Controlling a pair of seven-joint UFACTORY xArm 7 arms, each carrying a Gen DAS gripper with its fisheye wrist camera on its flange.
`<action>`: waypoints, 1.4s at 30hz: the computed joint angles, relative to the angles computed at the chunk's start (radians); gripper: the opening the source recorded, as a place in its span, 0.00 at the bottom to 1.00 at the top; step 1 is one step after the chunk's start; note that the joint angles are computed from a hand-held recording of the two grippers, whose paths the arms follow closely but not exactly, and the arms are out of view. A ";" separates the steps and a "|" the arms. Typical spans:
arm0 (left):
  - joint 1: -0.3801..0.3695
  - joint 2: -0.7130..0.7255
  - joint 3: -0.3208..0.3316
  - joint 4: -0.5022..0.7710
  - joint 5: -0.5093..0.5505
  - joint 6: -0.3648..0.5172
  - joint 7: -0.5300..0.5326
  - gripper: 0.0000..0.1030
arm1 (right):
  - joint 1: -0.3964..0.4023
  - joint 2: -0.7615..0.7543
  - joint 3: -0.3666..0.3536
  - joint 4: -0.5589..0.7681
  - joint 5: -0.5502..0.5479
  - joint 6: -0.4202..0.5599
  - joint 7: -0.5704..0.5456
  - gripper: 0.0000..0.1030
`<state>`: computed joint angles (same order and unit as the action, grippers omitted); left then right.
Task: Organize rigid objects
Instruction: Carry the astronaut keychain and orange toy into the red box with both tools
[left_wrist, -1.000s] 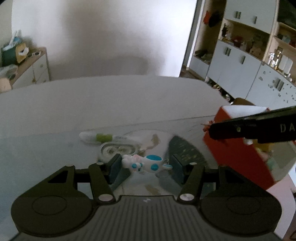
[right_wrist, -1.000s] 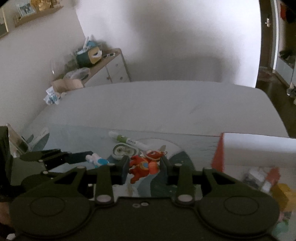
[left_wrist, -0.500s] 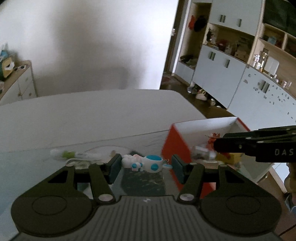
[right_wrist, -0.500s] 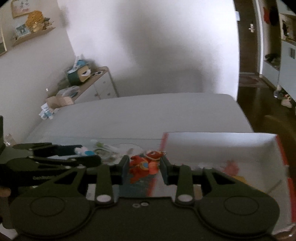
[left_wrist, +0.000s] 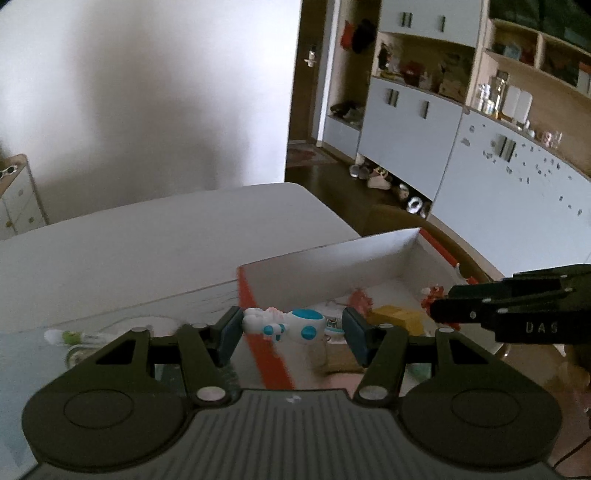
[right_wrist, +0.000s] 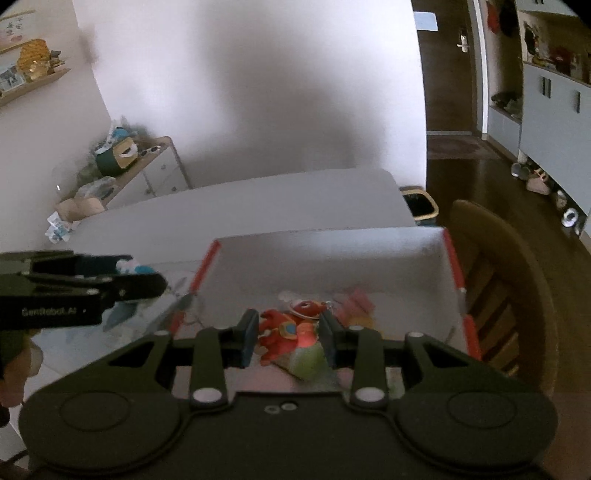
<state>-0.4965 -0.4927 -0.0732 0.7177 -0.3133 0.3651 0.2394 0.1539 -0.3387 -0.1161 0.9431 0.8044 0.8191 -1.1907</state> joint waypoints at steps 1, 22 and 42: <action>0.005 0.025 -0.018 0.018 0.010 -0.004 -0.014 0.57 | -0.004 0.012 -0.011 0.009 -0.003 0.011 -0.012 0.33; 0.016 0.439 -0.190 0.320 0.329 0.054 -0.255 0.57 | -0.074 0.157 0.050 0.067 -0.106 0.021 -0.060 0.33; -0.037 0.561 -0.178 0.417 0.516 0.211 -0.348 0.57 | -0.106 0.208 0.066 0.105 -0.141 0.032 -0.042 0.35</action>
